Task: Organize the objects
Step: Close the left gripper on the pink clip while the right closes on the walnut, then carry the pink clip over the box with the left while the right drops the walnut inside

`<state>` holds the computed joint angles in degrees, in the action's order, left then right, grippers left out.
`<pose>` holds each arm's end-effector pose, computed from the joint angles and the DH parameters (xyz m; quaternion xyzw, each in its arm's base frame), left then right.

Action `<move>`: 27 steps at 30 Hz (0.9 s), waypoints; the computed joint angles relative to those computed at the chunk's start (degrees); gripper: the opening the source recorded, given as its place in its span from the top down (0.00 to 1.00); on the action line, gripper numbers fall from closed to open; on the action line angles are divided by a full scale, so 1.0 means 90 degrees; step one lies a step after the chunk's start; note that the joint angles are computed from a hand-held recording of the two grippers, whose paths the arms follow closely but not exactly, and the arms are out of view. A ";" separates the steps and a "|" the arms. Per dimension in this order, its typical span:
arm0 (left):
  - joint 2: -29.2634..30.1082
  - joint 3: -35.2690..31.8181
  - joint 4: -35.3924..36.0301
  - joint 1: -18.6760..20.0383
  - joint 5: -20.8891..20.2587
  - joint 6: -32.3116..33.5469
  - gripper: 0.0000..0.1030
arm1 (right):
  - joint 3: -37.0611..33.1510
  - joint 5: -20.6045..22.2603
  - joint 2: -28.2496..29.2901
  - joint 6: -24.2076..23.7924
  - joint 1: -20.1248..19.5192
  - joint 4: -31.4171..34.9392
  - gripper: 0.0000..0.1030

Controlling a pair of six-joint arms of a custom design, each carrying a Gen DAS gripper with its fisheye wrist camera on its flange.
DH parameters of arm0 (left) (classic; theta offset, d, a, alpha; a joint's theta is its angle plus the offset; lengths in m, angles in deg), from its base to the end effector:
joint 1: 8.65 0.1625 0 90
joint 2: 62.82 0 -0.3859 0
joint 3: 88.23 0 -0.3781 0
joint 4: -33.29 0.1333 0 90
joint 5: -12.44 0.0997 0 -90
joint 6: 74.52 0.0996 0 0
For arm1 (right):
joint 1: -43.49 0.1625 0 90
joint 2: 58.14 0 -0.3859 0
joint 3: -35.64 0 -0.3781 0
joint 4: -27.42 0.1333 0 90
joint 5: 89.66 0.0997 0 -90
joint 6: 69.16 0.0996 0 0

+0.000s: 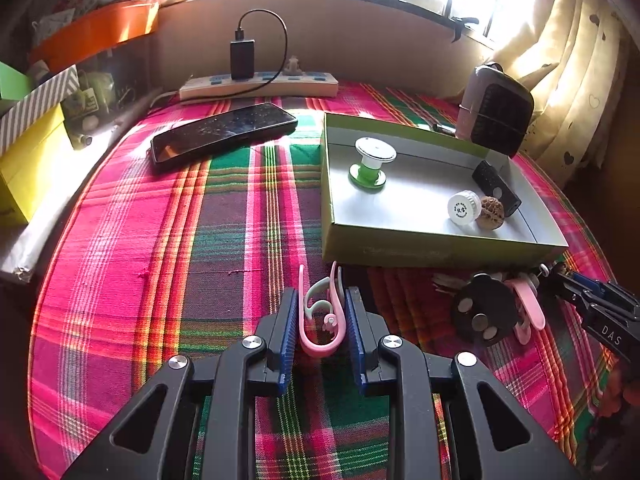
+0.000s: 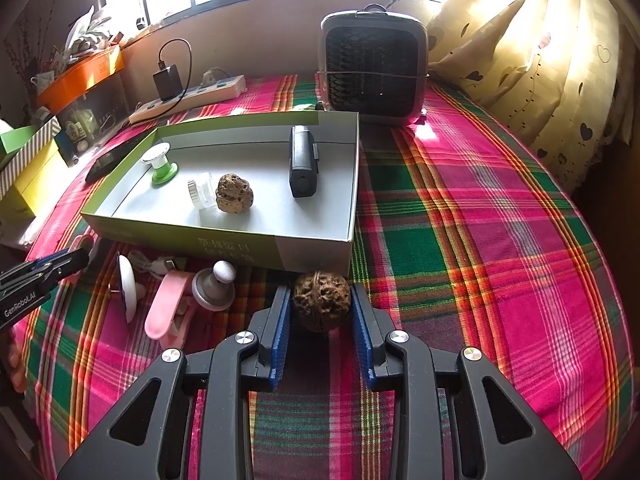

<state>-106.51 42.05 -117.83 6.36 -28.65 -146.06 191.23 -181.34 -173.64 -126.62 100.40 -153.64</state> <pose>-0.2970 -0.2954 -0.0503 0.1179 0.8847 -0.3289 0.3084 -0.0345 -0.2917 0.2821 0.1843 -0.8836 0.2934 0.3150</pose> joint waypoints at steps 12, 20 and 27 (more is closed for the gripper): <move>-0.0251 0.0057 -0.0033 -0.0274 0.0110 0.0179 0.79 | -0.0062 0.0208 -0.0544 0.0019 0.0138 0.0585 0.71; -0.0161 -0.0160 -0.0461 -0.0130 0.0130 0.0820 0.79 | -0.0406 -0.0022 -0.0186 0.0126 0.0701 0.0677 0.71; 0.0063 -0.0438 -0.0869 0.0139 0.0071 0.1351 0.79 | -0.0870 -0.0312 0.0512 0.0247 0.1287 0.0634 0.71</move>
<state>-105.95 38.11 -125.65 7.61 -28.01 -133.90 183.40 -184.15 -169.04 -124.40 111.98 -147.93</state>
